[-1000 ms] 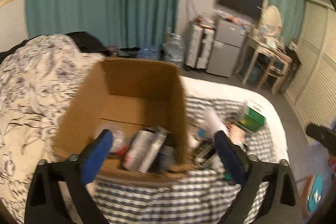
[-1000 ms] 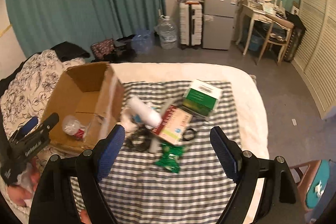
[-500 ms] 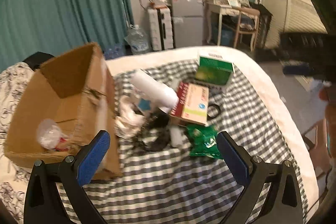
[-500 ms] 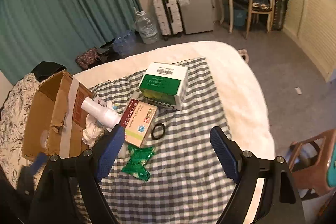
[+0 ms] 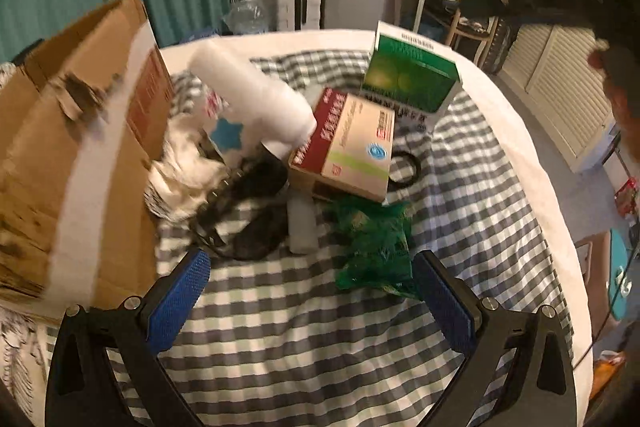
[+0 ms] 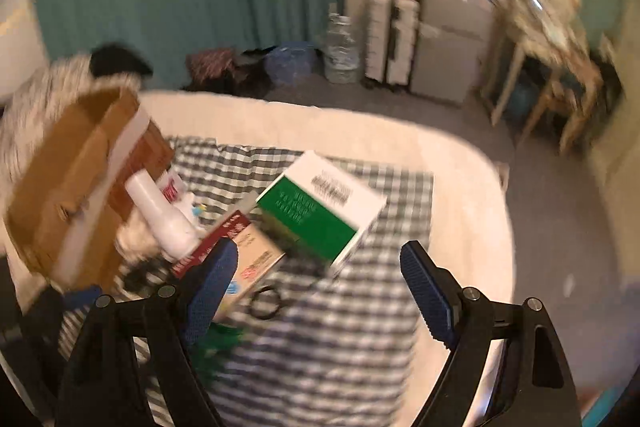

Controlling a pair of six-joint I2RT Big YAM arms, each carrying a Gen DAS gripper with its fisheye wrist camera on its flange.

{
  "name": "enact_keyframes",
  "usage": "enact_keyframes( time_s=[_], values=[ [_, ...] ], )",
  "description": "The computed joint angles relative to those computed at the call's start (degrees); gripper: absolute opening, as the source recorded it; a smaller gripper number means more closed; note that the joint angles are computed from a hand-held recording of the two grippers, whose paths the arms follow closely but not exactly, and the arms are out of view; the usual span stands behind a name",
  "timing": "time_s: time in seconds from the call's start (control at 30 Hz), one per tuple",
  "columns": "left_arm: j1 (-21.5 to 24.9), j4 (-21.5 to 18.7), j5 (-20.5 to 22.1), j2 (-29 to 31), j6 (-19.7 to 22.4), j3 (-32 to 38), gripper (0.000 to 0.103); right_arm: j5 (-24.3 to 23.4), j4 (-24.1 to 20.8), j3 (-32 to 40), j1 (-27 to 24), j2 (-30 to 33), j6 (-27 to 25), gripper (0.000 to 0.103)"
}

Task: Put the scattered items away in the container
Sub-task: 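Move both tools back to the cloth, right tool toward the green-and-white medicine box, then grasp the green-and-white medicine box with the right tool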

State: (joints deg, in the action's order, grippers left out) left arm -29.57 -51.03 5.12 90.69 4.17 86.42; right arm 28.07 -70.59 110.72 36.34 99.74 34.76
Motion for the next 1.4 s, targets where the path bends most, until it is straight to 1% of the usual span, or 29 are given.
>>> enact_keyframes(
  time_s=[0.07,0.1,0.17,0.2,0.27,0.37,0.4,0.43,0.47,0.5,0.53,0.57,0.67,0.73,0.87,0.9,0.93,0.97,1.0,1.07,1.1,1.2,1.23,1.33,1.4],
  values=[
    [-0.21,0.00,0.58,0.22,-0.03,0.06,0.103,-2.74,-0.40,2.16,-1.18,1.53,-6.33,0.084],
    [-0.31,0.03,0.75,0.35,0.20,0.23,0.103,-4.52,-1.66,4.06,-1.72,2.98,-9.53,0.084],
    [-0.44,0.69,0.50,0.44,0.03,0.24,0.103,-6.46,-5.61,8.53,-2.25,6.50,-14.61,0.084],
    [-0.42,0.80,0.49,0.70,-0.26,0.46,0.103,-6.61,-7.68,11.10,-2.40,8.54,-17.44,0.084],
    [-0.31,0.20,0.50,1.50,-1.00,1.19,0.103,-4.88,-11.18,15.83,-2.51,12.37,-21.97,0.084],
    [-0.09,-0.95,0.67,2.77,-1.96,2.03,0.103,-2.02,-12.47,18.61,-2.84,15.32,-26.45,0.087],
    [-0.13,-1.21,0.46,3.13,-2.06,2.16,0.103,-2.97,-13.25,19.41,-3.21,16.15,-26.88,0.087],
    [-0.19,-1.40,0.30,3.39,-2.00,2.26,0.103,-4.37,-14.71,20.87,-3.67,17.37,-27.15,0.087],
    [-0.26,-1.37,0.08,3.54,-1.87,2.19,0.103,-3.64,-15.10,21.29,-3.93,18.37,-27.37,0.087],
    [-0.37,-1.28,-0.18,3.60,-1.65,2.07,0.103,-3.86,-15.02,21.22,-4.15,18.77,-27.42,0.087],
    [-0.49,-1.19,-0.34,3.69,-1.38,1.95,0.103,-5.44,-15.31,21.37,-4.53,19.24,-27.27,0.087],
    [-0.59,-1.14,-0.40,3.73,-1.06,1.84,0.103,-5.27,-14.82,20.88,-4.75,19.54,-26.72,0.091],
    [-0.95,-1.12,-0.92,3.85,-0.24,1.56,0.103,-3.04,-11.69,17.98,-4.79,18.60,-26.63,0.095],
    [-1.08,-1.43,-1.02,3.89,0.25,1.51,0.103,-1.55,-10.83,17.51,-4.76,18.63,-25.87,0.097],
    [-1.04,-0.91,-1.23,3.28,0.88,0.98,0.103,-0.32,-12.63,19.96,-4.94,20.17,-23.48,0.100],
    [-0.92,-0.78,-1.03,3.13,0.95,0.85,0.103,0.62,-13.70,20.97,-4.77,20.77,-23.05,0.101],
    [-0.80,-0.72,-0.88,3.04,0.98,0.76,0.103,2.55,-14.99,22.12,-4.47,21.63,-22.91,0.103],
    [-0.69,-0.80,-0.78,3.00,1.01,0.66,0.103,4.27,-15.99,23.23,-4.25,22.50,-23.23,0.103],
    [-0.59,-1.06,-0.72,3.17,1.13,0.92,0.103,4.64,-17.10,24.64,-4.27,23.55,-23.45,0.103],
    [-0.59,-0.97,-0.99,3.06,1.41,0.53,0.103,3.20,-18.84,25.80,-4.52,24.51,-22.70,0.103],
    [-0.56,-0.91,-1.33,3.16,1.71,0.55,0.103,3.60,-19.83,26.34,-4.56,25.15,-21.80,0.103],
    [-0.75,0.00,-1.65,3.15,1.88,0.40,0.103,5.62,-18.40,25.39,-4.10,24.96,-19.86,0.103],
    [-0.58,0.27,-1.30,3.15,1.79,0.38,0.103,5.34,-18.59,25.66,-4.06,24.98,-18.29,0.101],
    [-0.23,0.46,-1.02,3.40,0.90,0.62,0.103,5.11,-18.55,24.52,-3.69,23.90,-16.01,0.097],
    [0.06,0.48,-0.56,3.50,0.70,0.82,0.103,4.83,-17.71,22.39,-3.47,22.45,-15.64,0.096]
  ],
)
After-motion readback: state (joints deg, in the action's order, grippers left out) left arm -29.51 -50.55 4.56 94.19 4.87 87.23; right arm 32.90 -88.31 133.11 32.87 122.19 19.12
